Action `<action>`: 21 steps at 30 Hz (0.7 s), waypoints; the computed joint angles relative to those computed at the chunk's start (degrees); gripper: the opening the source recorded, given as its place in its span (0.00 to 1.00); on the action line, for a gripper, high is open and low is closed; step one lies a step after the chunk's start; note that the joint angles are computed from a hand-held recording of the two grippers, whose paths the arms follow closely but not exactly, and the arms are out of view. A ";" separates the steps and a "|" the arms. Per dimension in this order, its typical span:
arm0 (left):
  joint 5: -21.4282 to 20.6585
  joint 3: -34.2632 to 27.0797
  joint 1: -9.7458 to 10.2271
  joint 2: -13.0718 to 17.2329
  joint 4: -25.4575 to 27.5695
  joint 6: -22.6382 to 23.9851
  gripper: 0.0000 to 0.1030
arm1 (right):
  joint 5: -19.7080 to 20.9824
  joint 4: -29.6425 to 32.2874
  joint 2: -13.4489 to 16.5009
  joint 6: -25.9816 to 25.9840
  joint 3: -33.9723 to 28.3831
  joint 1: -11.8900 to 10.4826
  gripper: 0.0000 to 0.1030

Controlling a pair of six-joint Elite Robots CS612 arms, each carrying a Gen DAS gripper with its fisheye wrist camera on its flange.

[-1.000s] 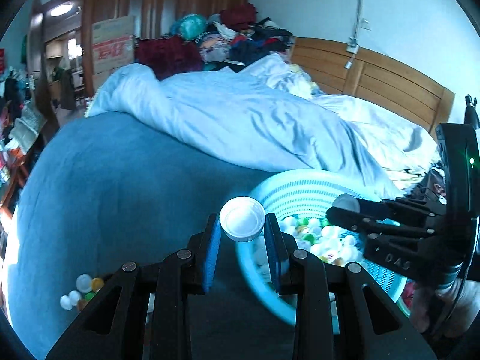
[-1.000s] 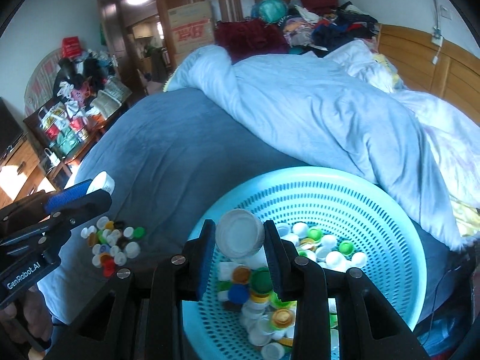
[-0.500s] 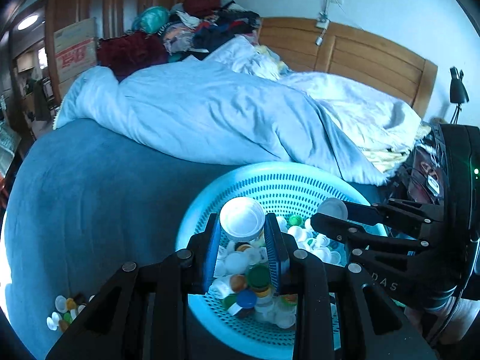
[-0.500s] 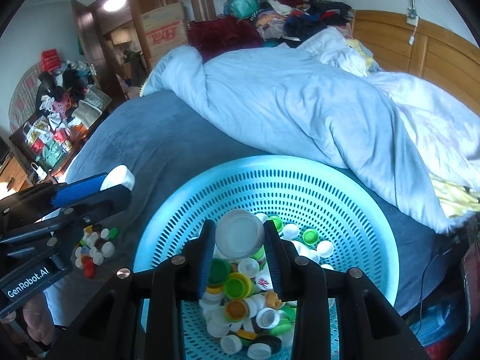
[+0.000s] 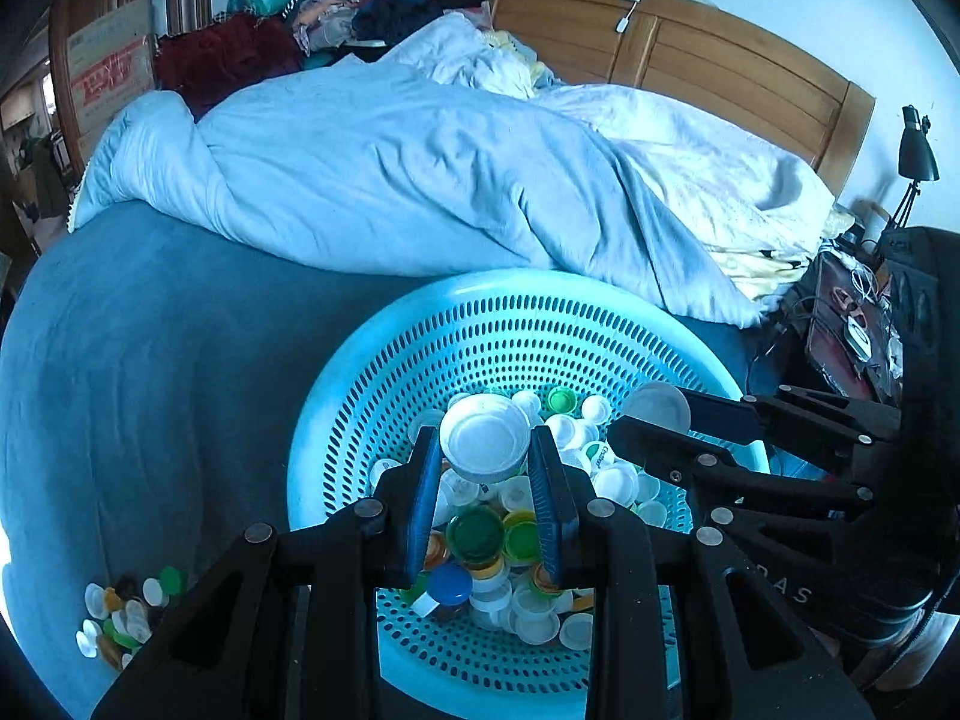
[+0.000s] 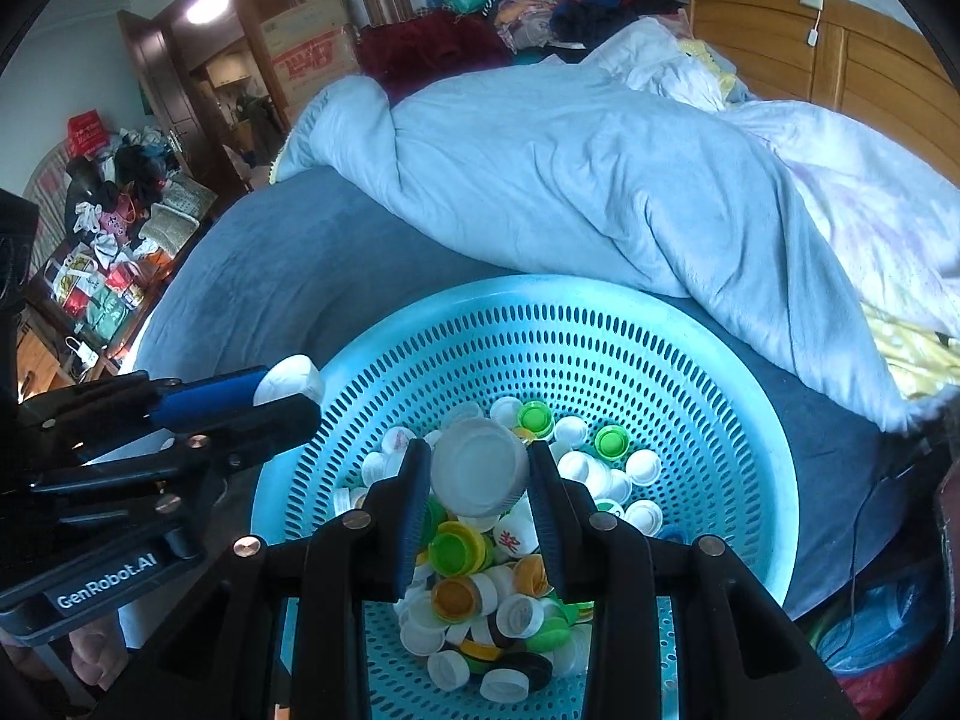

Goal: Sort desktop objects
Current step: 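Carry the two white caps in both tools over the colander, then open both tools above the colander to drop the white caps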

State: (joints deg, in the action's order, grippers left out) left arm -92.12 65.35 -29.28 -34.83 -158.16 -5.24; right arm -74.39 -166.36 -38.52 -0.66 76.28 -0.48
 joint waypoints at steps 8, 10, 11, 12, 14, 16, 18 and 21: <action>0.23 -0.63 -0.11 0.45 0.97 -0.27 0.24 | 0.31 0.40 0.20 -0.28 -0.04 0.16 0.34; 0.21 -0.68 -0.07 0.51 1.06 -0.32 0.24 | 0.32 0.39 0.22 -0.34 -0.02 0.18 0.34; 0.13 -0.84 -0.05 0.61 1.16 -0.36 0.24 | 0.29 0.47 0.22 -0.38 -0.04 0.19 0.34; 0.08 -0.84 -0.05 0.64 1.20 -0.35 0.24 | 0.29 0.49 0.24 -0.41 -0.03 0.18 0.34; 0.08 -0.86 -0.09 0.68 1.25 -0.25 0.24 | 0.32 0.61 0.32 -0.46 -0.08 0.15 0.34; -0.05 -1.07 -0.08 0.78 1.43 -0.14 0.24 | 0.26 0.57 0.33 -0.60 0.00 0.20 0.34; 0.21 -1.09 -0.13 0.79 1.44 -0.06 0.24 | 0.04 0.52 0.36 -0.72 0.02 0.24 0.35; 0.03 -0.99 -0.08 0.76 1.24 -0.04 0.24 | 0.22 0.49 0.37 -0.56 0.05 0.19 0.35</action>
State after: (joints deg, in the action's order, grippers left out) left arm -92.09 64.36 -29.36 -34.07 -156.93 -5.28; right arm -74.17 -165.87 -38.15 -1.22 76.34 -0.29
